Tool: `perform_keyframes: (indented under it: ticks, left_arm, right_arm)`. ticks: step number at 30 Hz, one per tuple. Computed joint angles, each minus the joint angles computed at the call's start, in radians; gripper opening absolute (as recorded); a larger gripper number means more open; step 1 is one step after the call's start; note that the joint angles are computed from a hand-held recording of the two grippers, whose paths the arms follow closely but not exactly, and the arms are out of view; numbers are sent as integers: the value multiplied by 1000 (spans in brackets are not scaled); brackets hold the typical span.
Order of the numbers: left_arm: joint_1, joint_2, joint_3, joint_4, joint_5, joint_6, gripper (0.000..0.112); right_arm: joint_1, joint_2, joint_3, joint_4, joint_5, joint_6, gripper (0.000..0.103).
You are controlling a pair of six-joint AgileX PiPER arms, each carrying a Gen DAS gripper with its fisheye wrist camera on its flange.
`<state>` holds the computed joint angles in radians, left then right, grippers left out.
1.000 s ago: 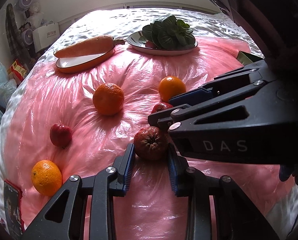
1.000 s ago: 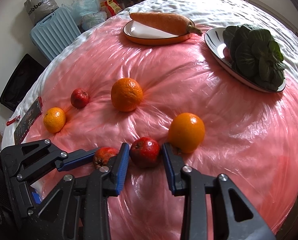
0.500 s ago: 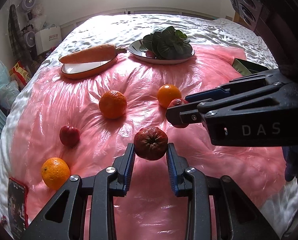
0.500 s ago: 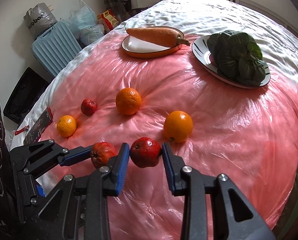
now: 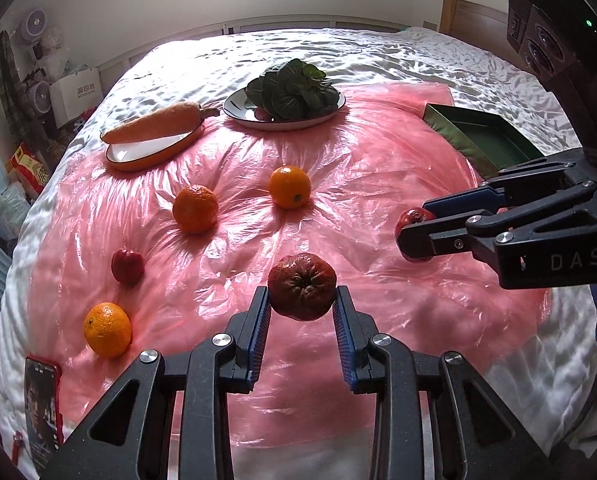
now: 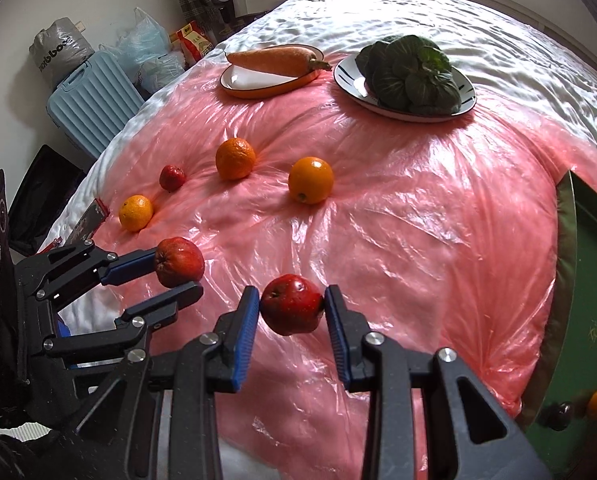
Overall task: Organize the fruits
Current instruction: 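Carry both apples over the green tray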
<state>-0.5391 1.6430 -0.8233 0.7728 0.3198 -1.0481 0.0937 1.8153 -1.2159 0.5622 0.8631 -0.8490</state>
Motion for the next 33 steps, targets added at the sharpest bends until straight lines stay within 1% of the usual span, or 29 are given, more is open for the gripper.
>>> perform_keyframes:
  ticks: [2, 10, 15, 17, 19, 22, 24, 29, 33]
  left_arm:
    - [-34, -3, -9, -35, 6, 32, 27]
    - [-187, 27, -99, -277, 21, 251, 27]
    - [-265, 96, -230, -449, 35, 433, 27]
    - [-281, 130, -290, -540, 37, 533, 27]
    - [-300, 170, -358, -603, 44, 607, 27]
    - [-319, 241, -468, -667, 62, 685, 27]
    - [-324, 290, -547, -692, 79, 711, 27]
    - [-321, 429, -767, -668, 144, 700, 27]
    - [-304, 531, -914, -677, 201, 699, 27]
  right_arm:
    - [-36, -36, 33, -11, 12, -3, 28]
    - [-208, -153, 118, -88, 81, -12, 28]
    - [-359, -197, 126, -133, 122, -39, 28]
    - [-418, -197, 107, -153, 136, -48, 28]
    - [-474, -198, 89, -173, 144, -58, 28]
    - [-546, -176, 34, -190, 146, -73, 28]
    - [-582, -151, -10, -193, 138, -83, 28]
    - [-646, -45, -138, -185, 95, -87, 28]
    - [-659, 46, -215, -193, 68, -76, 28]
